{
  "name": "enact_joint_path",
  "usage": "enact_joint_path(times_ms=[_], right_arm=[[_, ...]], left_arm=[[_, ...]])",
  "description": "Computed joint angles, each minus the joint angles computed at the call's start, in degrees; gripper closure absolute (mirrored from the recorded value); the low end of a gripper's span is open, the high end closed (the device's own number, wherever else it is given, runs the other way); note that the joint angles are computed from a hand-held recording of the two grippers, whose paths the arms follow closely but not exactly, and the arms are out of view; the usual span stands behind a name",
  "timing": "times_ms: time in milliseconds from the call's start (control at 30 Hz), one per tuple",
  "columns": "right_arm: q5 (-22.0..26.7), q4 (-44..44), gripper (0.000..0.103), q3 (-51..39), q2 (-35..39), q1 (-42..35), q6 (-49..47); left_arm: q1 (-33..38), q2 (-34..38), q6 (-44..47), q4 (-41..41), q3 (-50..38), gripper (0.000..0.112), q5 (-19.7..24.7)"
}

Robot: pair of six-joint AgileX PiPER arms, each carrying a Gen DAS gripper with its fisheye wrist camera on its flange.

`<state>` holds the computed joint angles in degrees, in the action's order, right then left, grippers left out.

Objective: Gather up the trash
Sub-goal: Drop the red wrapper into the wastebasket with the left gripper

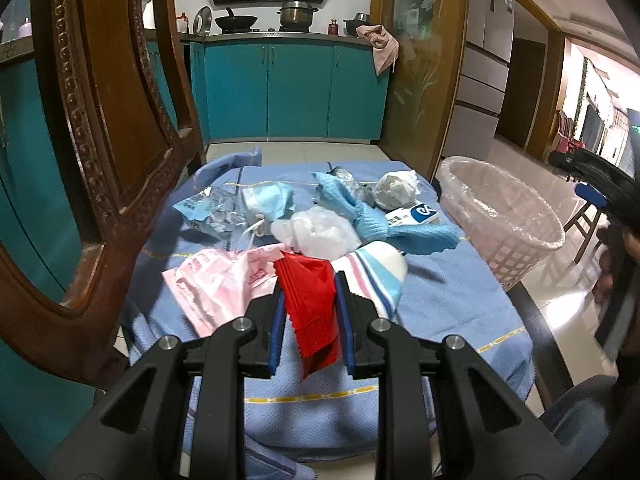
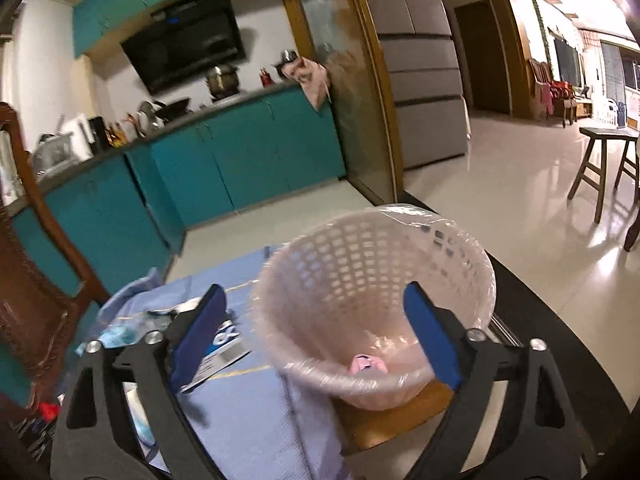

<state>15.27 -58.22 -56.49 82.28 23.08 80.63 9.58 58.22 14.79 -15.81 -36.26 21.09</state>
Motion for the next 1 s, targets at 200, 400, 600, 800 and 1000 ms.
enact_joint_path(times_ms=[200,400,600,800,1000], right_arm=[[2.1,-6.2,0.011,1.6,-1.0,0.2,6.2],[3.9,-15.1,0.011,3.3,-1.1,-4.8,21.3],[2.9,-18.5,0.011,5.1,-2.1,-8.0,27.0],[0.8,-16.1,0.011,4.3,-0.9,-9.2,23.5],[-3.7,-4.9,0.011,3.0,-0.1,-7.9,9.5]], left_arm=[[-12.0,4.5,-15.3,11.5,-7.4,0.089,1.1],[-24.9,20.4,-25.9,19.5,-26.2,0.089,1.8],[-30.6,41.7,-24.4,17.5,-52.9,0.087,7.7],[-30.5,53.3,-23.7,15.4,-67.6,0.031,14.4],[-26.3,36.2,-30.3,22.6,-45.1,0.019,5.9]])
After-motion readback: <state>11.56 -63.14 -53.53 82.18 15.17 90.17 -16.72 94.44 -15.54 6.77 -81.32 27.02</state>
